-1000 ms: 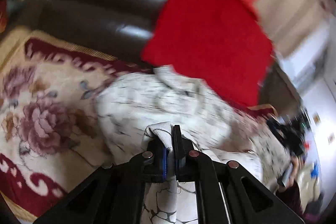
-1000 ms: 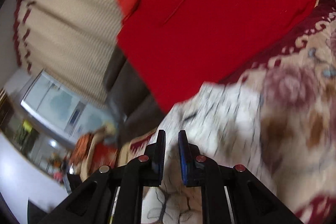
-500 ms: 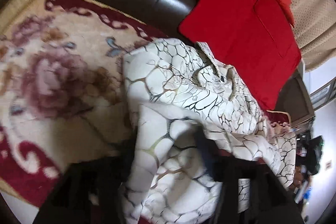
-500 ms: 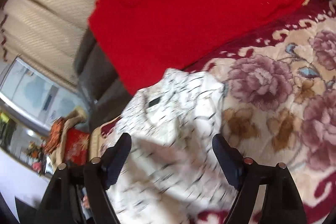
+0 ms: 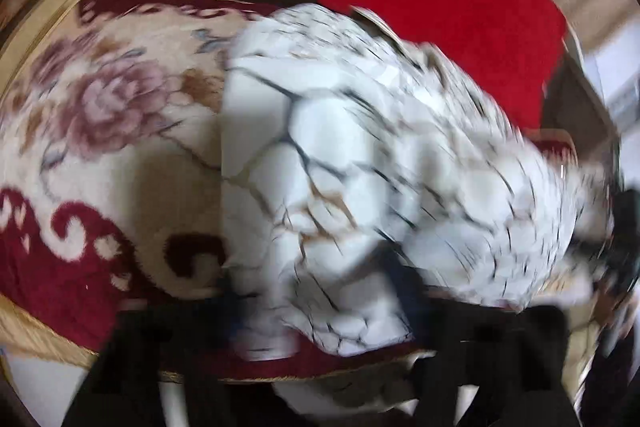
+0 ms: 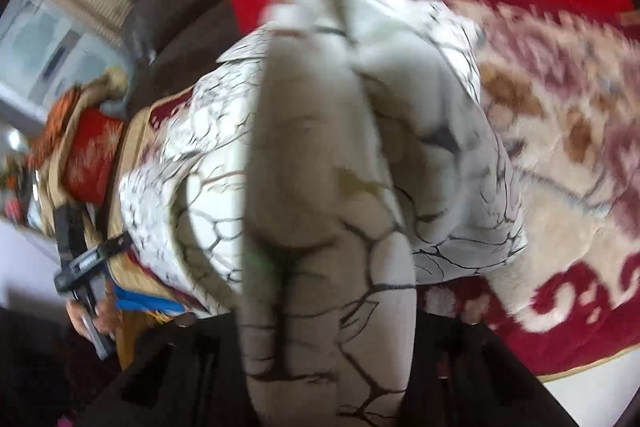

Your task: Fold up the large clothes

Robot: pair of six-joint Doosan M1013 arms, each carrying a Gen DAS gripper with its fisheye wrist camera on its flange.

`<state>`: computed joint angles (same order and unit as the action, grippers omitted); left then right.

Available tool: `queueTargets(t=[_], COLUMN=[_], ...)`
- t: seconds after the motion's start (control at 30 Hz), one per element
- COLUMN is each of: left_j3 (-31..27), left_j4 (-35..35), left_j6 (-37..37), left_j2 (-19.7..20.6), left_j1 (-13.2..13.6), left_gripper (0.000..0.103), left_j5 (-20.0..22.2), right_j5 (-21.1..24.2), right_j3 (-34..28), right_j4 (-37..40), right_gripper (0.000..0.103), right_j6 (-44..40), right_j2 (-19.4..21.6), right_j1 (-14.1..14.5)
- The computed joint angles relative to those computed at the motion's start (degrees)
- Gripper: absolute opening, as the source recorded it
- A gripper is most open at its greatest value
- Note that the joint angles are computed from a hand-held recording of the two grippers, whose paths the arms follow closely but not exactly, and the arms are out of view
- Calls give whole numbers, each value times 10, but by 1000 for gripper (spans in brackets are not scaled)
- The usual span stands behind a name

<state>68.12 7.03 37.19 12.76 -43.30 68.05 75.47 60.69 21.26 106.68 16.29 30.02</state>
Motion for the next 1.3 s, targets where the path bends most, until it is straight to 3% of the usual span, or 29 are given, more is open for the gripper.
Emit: queueTargets(t=[0.07,0.2,0.37,0.47,0.6,0.77,0.83,0.9,0.97,1.13,1.17,1.23,1.27,1.3], left_j3=[-2,18,10,-17,-71,-158,-174,-145,-126,-82,-78,-70,-65,-65], left_j4=[12,-28,-52,-59,-37,-15,-4,-9,-13,27,55,153,188,233], left_j6=[11,24,36,39,31,18,3,-26,-49,-110,-134,-206,-233,-266], left_j2=[1,-18,-31,-21,11,83,103,96,90,65,61,49,43,38], left_j1=[-3,11,34,57,87,114,117,121,123,118,113,96,90,80], left_gripper=[32,12,8,7,6,7,7,10,14,14,19,40,54,61], left_j5=[9,-40,-112,-142,-149,-60,-26,-50,-63,-111,-115,-112,-111,-93], right_j5=[-4,-39,-116,-165,-210,-233,-220,-215,-252,-265,-275,-296,-307,-331], right_j3=[4,16,19,-2,-42,-58,-54,-39,-11,-9,-2,13,19,33], right_j4=[31,103,193,206,201,205,224,275,327,307,307,305,304,308], right_gripper=[16,16,16,16,15,18,19,19,20,22,24,31,41,51], right_j6=[-21,-52,-90,-80,-21,104,136,137,104,69,59,38,33,24], right_j2=[-9,-23,-25,-7,34,97,118,129,124,108,98,80,71,59], right_j1=[-6,-25,-46,-59,-80,-111,-121,-130,-133,-132,-131,-131,-130,-130])
